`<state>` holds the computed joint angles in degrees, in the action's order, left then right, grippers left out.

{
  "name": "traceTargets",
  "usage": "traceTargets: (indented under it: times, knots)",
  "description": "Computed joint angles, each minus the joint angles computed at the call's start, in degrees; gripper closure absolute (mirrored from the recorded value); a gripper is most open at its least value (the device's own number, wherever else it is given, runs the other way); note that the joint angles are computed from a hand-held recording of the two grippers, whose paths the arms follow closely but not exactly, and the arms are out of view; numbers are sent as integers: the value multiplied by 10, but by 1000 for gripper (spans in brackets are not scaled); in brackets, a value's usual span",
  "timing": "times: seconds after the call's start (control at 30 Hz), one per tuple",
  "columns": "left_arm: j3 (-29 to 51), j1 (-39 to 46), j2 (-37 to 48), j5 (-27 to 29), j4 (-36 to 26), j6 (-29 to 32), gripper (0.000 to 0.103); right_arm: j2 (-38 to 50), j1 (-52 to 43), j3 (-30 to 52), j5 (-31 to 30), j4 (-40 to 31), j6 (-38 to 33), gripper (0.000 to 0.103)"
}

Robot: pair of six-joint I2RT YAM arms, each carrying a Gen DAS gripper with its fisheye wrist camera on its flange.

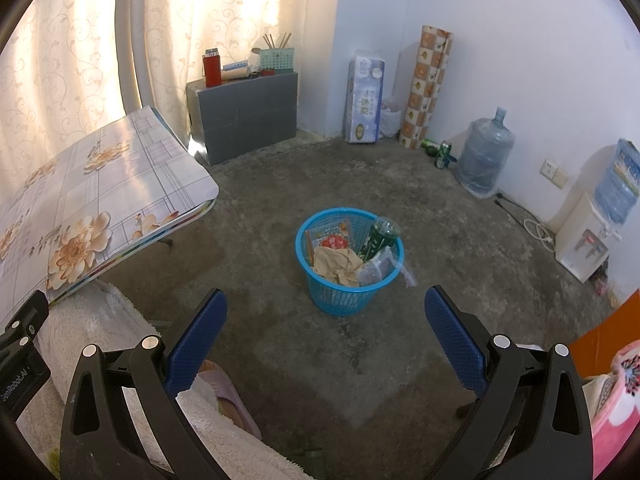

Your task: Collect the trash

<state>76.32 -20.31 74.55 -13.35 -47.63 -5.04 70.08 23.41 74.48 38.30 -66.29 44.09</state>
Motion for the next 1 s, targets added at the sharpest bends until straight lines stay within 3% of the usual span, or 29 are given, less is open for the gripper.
traceTargets:
  times: [1.0]
  knots:
    - [-3, -5, -3, -2, -5, -5, 6, -1, 0, 0, -1, 0, 0, 8]
